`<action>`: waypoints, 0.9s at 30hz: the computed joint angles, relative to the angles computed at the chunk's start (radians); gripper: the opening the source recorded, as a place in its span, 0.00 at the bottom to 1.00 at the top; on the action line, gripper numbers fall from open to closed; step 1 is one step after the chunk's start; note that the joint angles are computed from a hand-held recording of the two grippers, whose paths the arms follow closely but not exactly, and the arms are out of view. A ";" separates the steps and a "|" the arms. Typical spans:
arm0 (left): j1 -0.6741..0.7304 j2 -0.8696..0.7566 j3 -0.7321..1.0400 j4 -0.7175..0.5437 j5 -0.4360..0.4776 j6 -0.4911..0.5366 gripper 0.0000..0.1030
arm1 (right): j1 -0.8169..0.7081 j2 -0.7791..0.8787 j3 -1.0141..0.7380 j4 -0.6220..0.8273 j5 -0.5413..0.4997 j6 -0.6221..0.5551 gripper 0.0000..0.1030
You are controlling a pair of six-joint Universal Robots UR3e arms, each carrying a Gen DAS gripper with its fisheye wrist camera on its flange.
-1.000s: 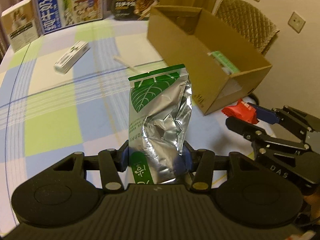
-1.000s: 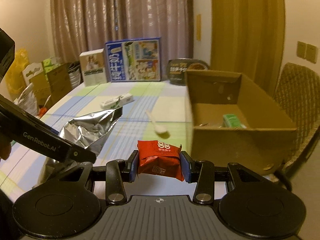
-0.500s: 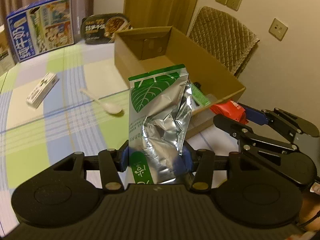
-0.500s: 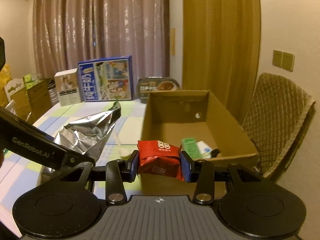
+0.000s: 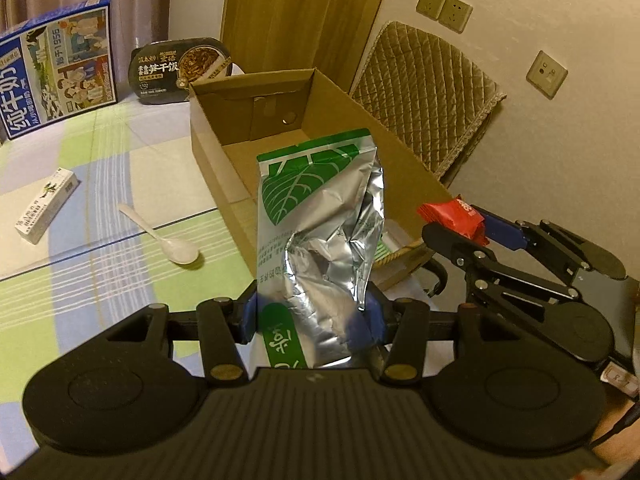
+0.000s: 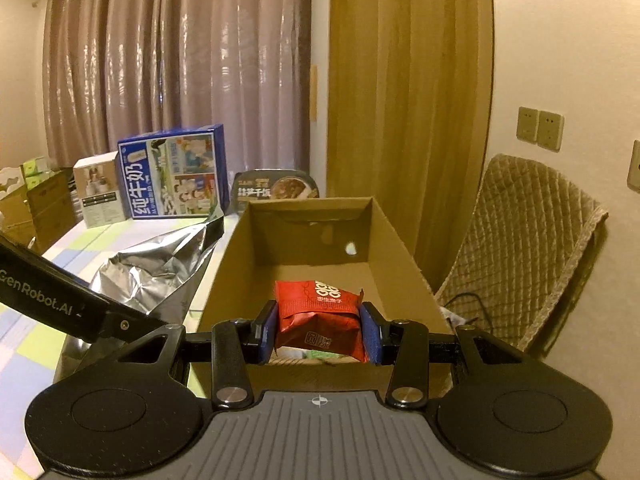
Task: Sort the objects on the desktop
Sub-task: 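Lift the foil bag and red candy packet and carry them over the cardboard box, then open both tools to drop the foil bag and candy packet into the box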
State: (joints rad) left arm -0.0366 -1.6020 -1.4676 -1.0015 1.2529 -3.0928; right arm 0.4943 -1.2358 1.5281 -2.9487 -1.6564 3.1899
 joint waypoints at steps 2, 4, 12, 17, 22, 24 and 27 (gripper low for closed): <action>-0.005 -0.016 0.013 0.001 -0.002 -0.011 0.45 | -0.010 0.005 -0.007 0.004 0.008 0.000 0.39; -0.009 -0.029 0.023 0.002 -0.004 -0.020 0.45 | -0.019 0.011 -0.013 0.006 0.015 -0.004 0.39; -0.020 -0.080 0.070 -0.005 -0.010 -0.053 0.45 | -0.039 0.027 -0.028 0.014 0.034 -0.002 0.39; -0.026 -0.114 0.109 -0.011 -0.013 -0.063 0.45 | -0.050 0.041 -0.040 0.016 0.044 -0.009 0.39; -0.034 -0.170 0.178 -0.022 -0.009 -0.086 0.45 | -0.070 0.068 -0.087 0.033 0.059 -0.029 0.39; -0.036 -0.197 0.211 -0.028 -0.006 -0.093 0.45 | -0.083 0.087 -0.123 0.050 0.070 -0.035 0.39; -0.039 -0.247 0.272 -0.041 0.004 -0.101 0.45 | -0.100 0.122 -0.183 0.073 0.088 -0.044 0.39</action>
